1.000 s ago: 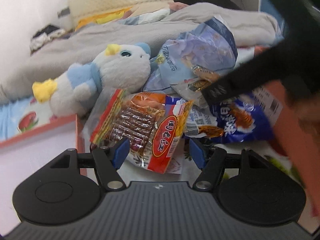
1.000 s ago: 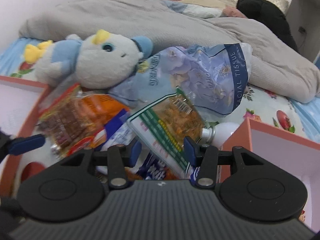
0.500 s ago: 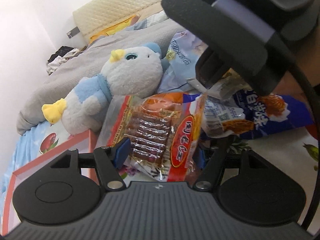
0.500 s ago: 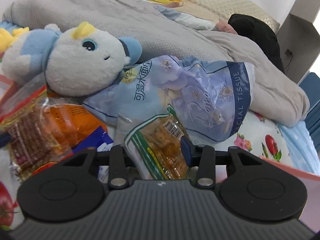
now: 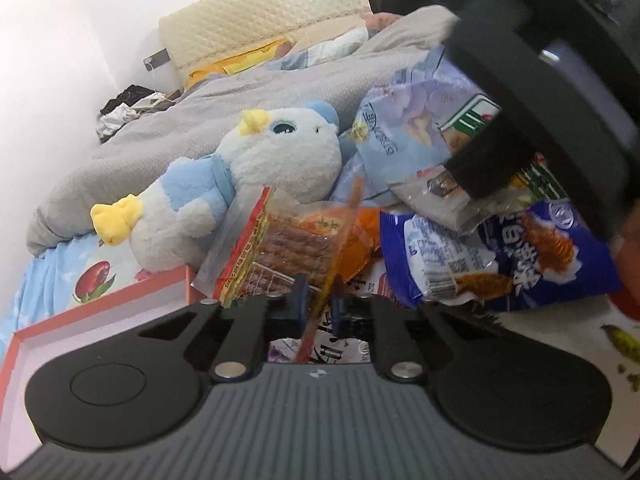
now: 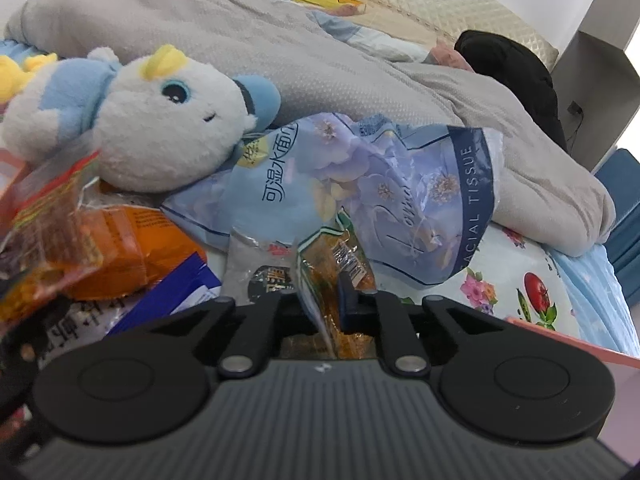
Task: Organize snacks
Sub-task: 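Grasp the dried meat strip bag with the left gripper while the right grasps the green-labelled bag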
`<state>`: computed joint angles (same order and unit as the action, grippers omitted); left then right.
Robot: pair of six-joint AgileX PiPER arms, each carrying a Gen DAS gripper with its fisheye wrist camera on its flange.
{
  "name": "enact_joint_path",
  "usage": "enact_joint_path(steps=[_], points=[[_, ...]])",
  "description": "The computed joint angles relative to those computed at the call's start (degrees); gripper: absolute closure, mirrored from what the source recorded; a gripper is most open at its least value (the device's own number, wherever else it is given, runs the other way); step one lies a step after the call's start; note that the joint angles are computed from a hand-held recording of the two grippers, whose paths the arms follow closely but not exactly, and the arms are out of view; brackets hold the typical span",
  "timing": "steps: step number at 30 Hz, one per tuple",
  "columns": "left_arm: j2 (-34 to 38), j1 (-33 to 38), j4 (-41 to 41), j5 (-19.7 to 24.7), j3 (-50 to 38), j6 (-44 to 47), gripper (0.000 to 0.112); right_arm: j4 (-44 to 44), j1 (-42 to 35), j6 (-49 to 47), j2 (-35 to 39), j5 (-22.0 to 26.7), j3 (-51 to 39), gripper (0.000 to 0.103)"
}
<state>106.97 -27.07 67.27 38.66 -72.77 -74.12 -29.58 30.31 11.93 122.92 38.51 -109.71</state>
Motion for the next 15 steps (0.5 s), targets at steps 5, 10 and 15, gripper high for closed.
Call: enact_joint_path(steps=[5,10,15], points=[[-3.90,-0.44,0.06,-0.95,2.01,-3.56,0.107,1.90,0.00,-1.33,-4.50,-1.72,5.14,0.092],[-9.28,-0.28,-4.24,-2.93,4.25,-4.36,0.107,7.47,-0.24,-4.73,-9.20,-1.89,9.27,0.092],[-15.68,0.08,-13.03,-5.11,7.33,-2.50,0.110,13.10,-0.43,-7.75,-15.01,-1.68,14.81,0.092]])
